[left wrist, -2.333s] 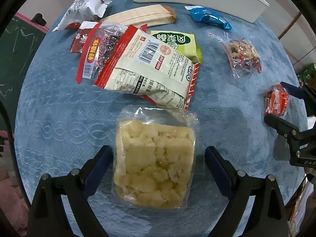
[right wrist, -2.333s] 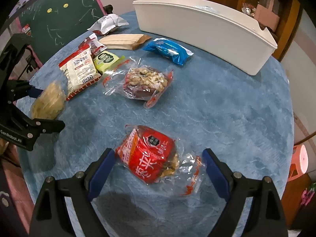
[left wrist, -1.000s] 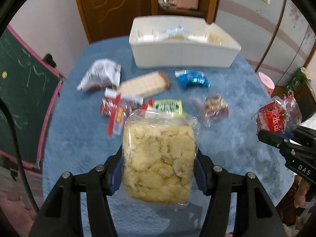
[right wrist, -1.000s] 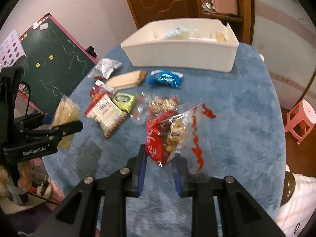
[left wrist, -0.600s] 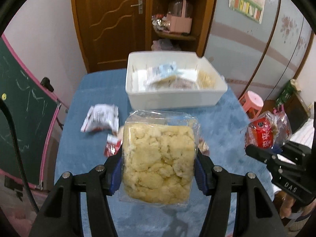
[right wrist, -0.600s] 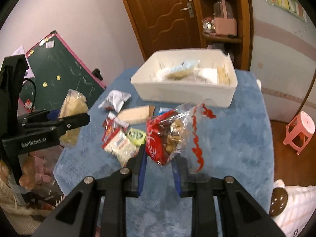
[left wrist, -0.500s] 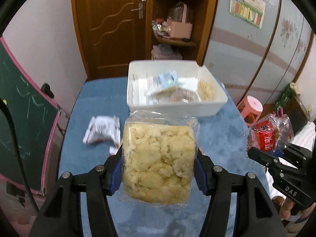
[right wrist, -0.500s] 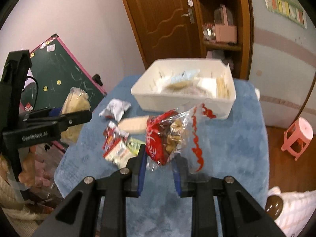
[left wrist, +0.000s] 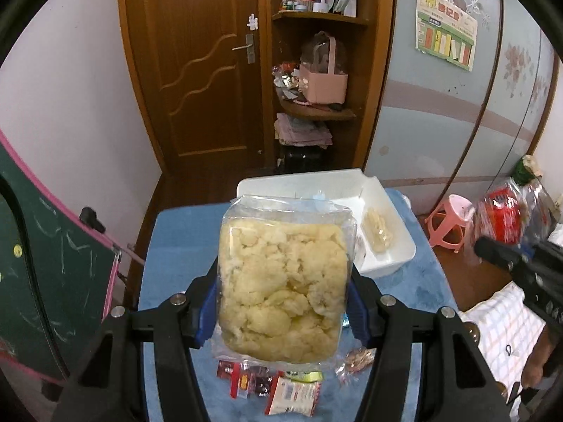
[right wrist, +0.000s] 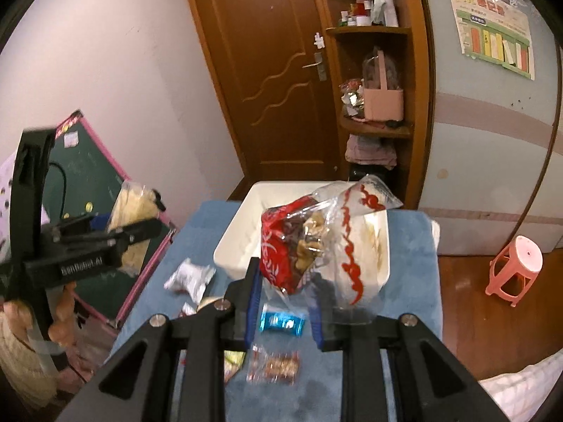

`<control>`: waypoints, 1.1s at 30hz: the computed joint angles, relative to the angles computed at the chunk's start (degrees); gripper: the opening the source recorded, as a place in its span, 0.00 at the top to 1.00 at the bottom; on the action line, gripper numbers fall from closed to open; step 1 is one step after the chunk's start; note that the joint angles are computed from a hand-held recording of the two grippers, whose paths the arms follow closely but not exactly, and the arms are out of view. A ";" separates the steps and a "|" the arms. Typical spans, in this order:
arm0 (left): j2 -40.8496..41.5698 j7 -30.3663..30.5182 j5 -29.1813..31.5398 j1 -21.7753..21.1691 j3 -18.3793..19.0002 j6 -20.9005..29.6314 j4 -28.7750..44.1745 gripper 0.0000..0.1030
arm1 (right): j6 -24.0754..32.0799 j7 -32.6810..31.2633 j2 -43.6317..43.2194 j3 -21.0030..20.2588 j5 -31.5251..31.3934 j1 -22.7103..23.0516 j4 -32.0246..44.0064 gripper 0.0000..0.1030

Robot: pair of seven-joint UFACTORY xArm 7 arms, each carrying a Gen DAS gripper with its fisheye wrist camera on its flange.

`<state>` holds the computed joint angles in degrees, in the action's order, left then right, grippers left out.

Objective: Organize snacks
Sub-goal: 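Lift the cracker box and red pastry over the white bin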

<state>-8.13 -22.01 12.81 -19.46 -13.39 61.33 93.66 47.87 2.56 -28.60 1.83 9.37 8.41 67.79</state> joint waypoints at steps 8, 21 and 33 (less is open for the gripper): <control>13.12 -0.22 8.72 -3.48 0.91 2.93 18.66 0.43 | 2.73 2.58 12.75 0.37 -4.52 -3.26 14.84 0.77; 32.67 2.60 3.96 -8.12 9.13 7.86 36.70 0.43 | 5.96 5.67 26.12 0.90 -8.85 -3.84 23.25 0.76; 37.30 3.10 -0.95 -7.74 10.36 9.23 38.06 0.25 | 8.85 8.23 32.25 0.92 -10.99 -2.75 25.07 0.75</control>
<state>29.17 -18.91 11.86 -27.20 -3.03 70.55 131.73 56.72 10.79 3.65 2.74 -1.62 5.67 92.86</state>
